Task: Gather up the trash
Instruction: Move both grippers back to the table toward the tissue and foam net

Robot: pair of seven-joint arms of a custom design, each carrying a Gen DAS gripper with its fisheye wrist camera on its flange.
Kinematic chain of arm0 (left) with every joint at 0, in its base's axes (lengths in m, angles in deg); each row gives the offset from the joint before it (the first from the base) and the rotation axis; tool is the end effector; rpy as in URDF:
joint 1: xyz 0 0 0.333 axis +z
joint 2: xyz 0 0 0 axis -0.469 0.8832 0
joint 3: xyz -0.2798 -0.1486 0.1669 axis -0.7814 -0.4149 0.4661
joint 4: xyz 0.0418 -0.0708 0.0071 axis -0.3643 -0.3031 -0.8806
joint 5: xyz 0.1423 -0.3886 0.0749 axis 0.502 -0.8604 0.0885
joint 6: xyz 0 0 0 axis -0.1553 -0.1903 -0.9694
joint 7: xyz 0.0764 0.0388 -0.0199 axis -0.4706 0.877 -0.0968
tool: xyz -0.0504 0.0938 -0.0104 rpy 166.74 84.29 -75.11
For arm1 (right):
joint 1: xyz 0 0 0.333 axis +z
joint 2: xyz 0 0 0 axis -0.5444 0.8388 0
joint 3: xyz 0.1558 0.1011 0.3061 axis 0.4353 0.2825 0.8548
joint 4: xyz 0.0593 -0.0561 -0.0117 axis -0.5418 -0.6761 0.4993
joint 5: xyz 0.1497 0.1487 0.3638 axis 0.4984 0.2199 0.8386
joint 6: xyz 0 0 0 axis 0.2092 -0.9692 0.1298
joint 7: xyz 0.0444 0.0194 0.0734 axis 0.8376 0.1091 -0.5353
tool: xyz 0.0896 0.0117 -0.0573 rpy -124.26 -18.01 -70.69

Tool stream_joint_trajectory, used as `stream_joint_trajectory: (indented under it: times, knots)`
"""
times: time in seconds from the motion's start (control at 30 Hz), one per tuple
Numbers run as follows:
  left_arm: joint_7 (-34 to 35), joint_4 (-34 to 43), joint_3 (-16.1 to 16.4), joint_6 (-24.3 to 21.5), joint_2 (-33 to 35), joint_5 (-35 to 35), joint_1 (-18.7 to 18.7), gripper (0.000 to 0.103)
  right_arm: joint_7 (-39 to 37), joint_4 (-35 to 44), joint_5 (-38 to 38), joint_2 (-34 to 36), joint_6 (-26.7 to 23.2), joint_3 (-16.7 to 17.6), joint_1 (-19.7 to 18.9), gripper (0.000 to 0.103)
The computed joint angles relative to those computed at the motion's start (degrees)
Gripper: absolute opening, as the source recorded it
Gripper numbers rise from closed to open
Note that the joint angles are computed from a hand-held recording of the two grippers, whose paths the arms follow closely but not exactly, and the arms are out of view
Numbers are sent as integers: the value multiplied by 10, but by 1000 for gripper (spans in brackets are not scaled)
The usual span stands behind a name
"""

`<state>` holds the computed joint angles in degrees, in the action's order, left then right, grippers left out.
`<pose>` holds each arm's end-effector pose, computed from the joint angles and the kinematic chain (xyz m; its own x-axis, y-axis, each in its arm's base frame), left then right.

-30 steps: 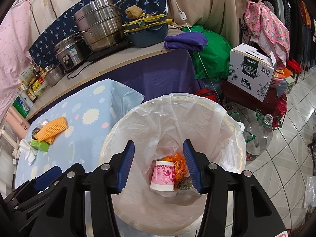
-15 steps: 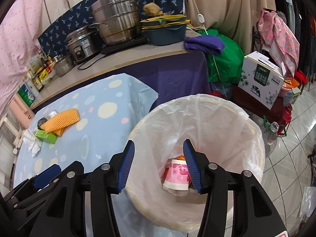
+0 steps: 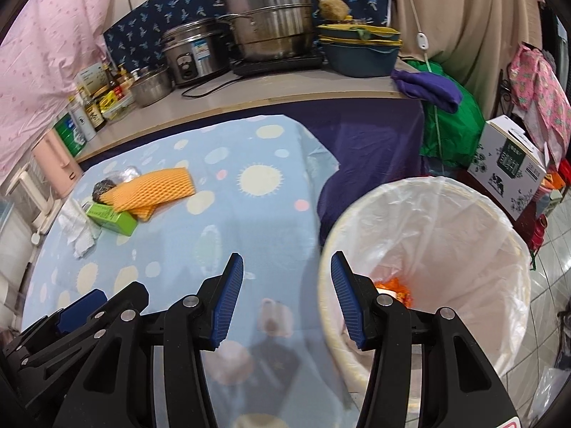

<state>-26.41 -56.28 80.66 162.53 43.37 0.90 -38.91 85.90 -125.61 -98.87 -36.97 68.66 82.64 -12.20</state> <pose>0.4551 -0.1368 0.4821 0.1092 -0.9789 0.1726 -0.7795 -0.1921 -0.5962 0.4697 0.2995 0.4748 -0.0473 -0.9921 -0.1165 -0.7410 0.1131 -0.6620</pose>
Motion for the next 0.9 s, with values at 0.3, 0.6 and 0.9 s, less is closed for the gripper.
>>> stream_joint_trajectory:
  times: [0.3,0.6,0.9]
  knots:
    - [-5,-19,22,-2,-10,3,36,56,-33,62,12,62,-7,7,31,50]
    - [-20,-32,33,5,-10,24,87,65,-77,133,32,135,3,4,64,52]
    - [-54,-25,45,22,13,58,159,75,-146,221,84,217,8,2,86,55]
